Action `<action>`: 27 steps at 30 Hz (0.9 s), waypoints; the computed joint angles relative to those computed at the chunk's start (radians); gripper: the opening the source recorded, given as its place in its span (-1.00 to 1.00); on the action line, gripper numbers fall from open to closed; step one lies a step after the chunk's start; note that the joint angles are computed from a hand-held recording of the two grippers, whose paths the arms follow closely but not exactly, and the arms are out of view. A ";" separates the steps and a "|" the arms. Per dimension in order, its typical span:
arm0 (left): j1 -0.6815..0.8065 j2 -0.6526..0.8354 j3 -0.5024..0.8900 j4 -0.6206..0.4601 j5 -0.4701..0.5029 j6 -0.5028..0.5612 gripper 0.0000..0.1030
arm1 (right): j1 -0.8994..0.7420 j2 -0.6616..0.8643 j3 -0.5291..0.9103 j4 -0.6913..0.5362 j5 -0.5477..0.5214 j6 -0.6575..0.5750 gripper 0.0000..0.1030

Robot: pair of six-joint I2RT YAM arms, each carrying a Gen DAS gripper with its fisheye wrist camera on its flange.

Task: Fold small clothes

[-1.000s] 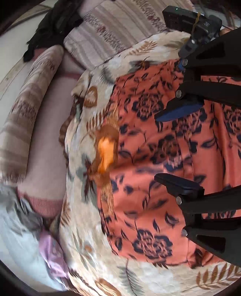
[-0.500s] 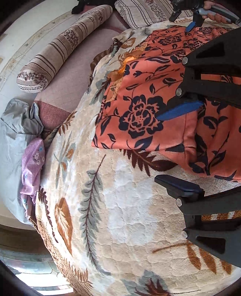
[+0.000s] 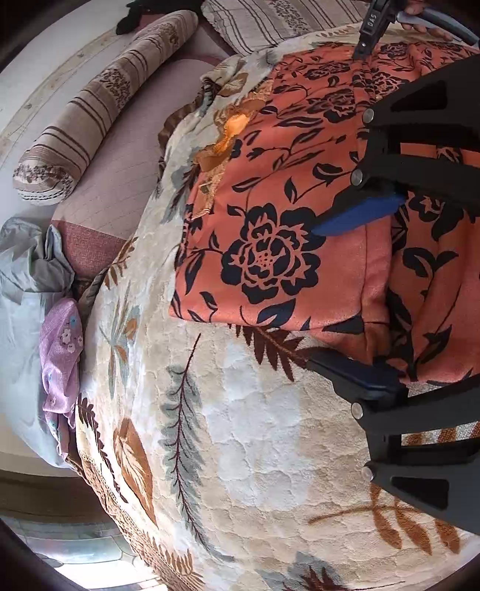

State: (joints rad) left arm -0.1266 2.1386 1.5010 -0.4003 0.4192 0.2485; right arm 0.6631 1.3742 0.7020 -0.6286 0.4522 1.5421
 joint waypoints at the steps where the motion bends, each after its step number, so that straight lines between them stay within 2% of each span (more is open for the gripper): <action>1: -0.007 0.001 -0.007 0.008 -0.024 0.017 0.34 | 0.031 -0.032 -0.003 -0.019 0.044 0.027 -0.06; 2: -0.011 -0.008 -0.026 0.030 -0.033 0.023 0.35 | 0.043 -0.056 0.007 -0.050 0.056 0.059 0.15; 3: -0.015 -0.011 -0.028 0.032 -0.042 0.022 0.36 | 0.056 -0.081 0.020 -0.086 0.079 0.093 0.24; 6: -0.021 -0.008 -0.026 0.034 -0.057 0.023 0.40 | 0.079 -0.153 0.080 -0.161 0.167 0.080 0.24; 7: -0.021 -0.009 -0.029 0.039 -0.058 0.025 0.40 | 0.075 -0.181 0.088 -0.141 0.190 0.045 0.25; 8: -0.022 -0.010 -0.030 0.039 -0.059 0.026 0.41 | 0.066 -0.211 0.079 -0.091 0.197 0.002 0.37; 9: -0.023 -0.009 -0.028 0.037 -0.060 0.026 0.41 | 0.035 -0.235 0.061 -0.018 0.180 -0.049 0.50; 10: -0.023 -0.008 -0.027 0.036 -0.061 0.027 0.42 | -0.007 -0.249 0.035 0.074 0.145 -0.097 0.53; 12: -0.024 -0.007 -0.027 0.038 -0.062 0.029 0.43 | -0.115 -0.257 -0.048 0.279 0.016 -0.172 0.53; 13: -0.024 -0.008 -0.029 0.038 -0.062 0.029 0.43 | -0.147 -0.229 -0.086 0.376 -0.034 -0.170 0.53; 15: -0.023 -0.006 -0.026 0.036 -0.061 0.031 0.44 | -0.216 -0.170 -0.150 0.458 -0.106 -0.130 0.53; 16: -0.024 -0.002 -0.019 0.031 -0.060 0.031 0.46 | -0.249 -0.132 -0.169 0.449 -0.140 -0.074 0.53; 18: -0.025 0.001 -0.015 0.026 -0.062 0.036 0.47 | -0.245 -0.155 -0.217 0.508 -0.105 -0.011 0.47; 20: -0.028 0.000 -0.016 0.028 -0.070 0.036 0.49 | -0.213 -0.149 -0.127 0.405 -0.055 -0.050 0.50; 24: -0.038 0.001 -0.016 0.030 -0.086 0.040 0.52 | -0.262 -0.102 -0.065 0.455 -0.097 -0.199 0.51; 26: -0.035 0.007 -0.004 0.016 -0.076 0.042 0.53 | -0.317 -0.021 -0.054 0.400 -0.131 -0.191 0.51; 27: -0.032 0.008 0.001 0.007 -0.071 0.046 0.53 | -0.341 -0.014 -0.101 0.450 -0.158 -0.153 0.44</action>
